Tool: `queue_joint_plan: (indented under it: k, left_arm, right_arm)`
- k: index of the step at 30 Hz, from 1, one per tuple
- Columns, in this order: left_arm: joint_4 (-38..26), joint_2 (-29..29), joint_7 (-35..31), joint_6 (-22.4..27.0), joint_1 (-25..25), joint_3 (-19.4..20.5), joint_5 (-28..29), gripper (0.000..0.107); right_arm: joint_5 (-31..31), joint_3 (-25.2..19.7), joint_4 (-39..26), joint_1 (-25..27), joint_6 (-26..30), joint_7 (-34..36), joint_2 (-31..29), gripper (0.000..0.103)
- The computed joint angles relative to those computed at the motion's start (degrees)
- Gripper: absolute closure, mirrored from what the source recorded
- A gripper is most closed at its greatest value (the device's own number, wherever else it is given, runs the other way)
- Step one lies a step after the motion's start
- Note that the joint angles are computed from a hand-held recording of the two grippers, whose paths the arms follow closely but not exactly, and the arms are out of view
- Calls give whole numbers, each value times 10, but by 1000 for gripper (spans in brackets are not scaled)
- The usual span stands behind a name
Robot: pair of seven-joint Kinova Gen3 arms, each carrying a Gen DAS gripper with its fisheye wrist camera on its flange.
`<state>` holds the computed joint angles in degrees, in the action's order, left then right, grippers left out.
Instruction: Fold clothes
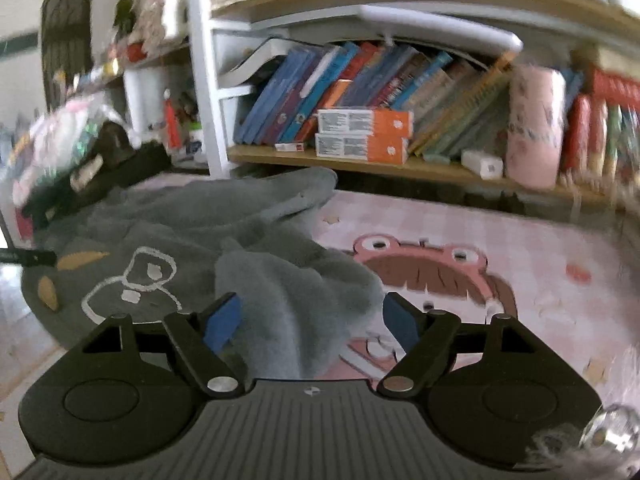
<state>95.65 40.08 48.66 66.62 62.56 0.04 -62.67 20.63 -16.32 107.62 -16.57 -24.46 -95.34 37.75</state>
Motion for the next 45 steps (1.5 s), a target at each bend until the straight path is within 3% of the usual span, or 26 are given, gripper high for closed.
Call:
queue_joint_plan:
  k: [2,8,10,11,12,13,16,20,24,27,30,32,33,34,38,41,43,44,45]
  left_arm:
    - [24,-3,40,-26,11,-19,-17,47]
    - [55,-6,116,-38,5,-10,-65,46]
    - [67,-9,141,-41,4,-6,-81,43]
    - [68,-10,141,-41,1,-1,-84,41]
    - [64,-9,133,-38,-3,4,-83,40]
    - [57,-7,119,-34,-7,8,-78,40]
    - [42,-4,87,-27,-14,14,-67,37]
    - [48,-6,92,-32,-11,10,-71,36]
    - [58,-9,107,-38,-9,8,-82,35]
    - [68,-12,119,-43,-10,10,-95,35]
    - [68,-13,116,-43,-14,15,-97,33]
    - [69,-14,114,-45,-17,17,-99,31]
    - [67,-13,110,-43,-18,18,-97,31]
    - [65,-13,107,-42,-18,18,-96,31]
    - [60,-12,98,-39,-18,19,-90,31]
    - [57,-11,93,-38,-18,18,-86,31]
    - [55,-10,91,-38,-17,17,-84,31]
    - [55,-10,89,-38,-17,16,-84,31]
    - [54,-10,88,-39,-17,16,-83,31]
  right_arm:
    - [-23,38,-22,-51,39,44,-10,26]
    - [-143,162,-94,-202,145,183,-3,37]
    - [-159,206,-117,-243,188,201,4,50]
    - [-158,231,-124,-263,204,197,8,61]
    - [-151,247,-133,-274,221,184,11,79]
    - [-140,252,-141,-274,237,162,12,86]
    - [-92,205,-133,-220,245,92,-7,92]
    - [-52,145,-70,-138,169,4,-51,93]
    - [-108,62,11,-32,90,-88,-103,92]
    - [-108,9,57,40,112,-149,-124,89]
    - [-107,-4,72,60,181,-138,-118,81]
    - [-144,-42,84,99,199,-97,-113,73]
    - [-167,-51,91,109,193,-79,-113,63]
    - [-191,-52,102,111,179,-68,-115,60]
    - [-279,-69,122,131,136,-4,-110,54]
    - [-295,-107,115,171,121,1,-88,53]
    - [-261,-114,96,182,126,-35,-70,68]
    - [-238,-125,88,194,127,-44,-59,89]
    - [-215,-136,87,204,118,-46,-56,92]
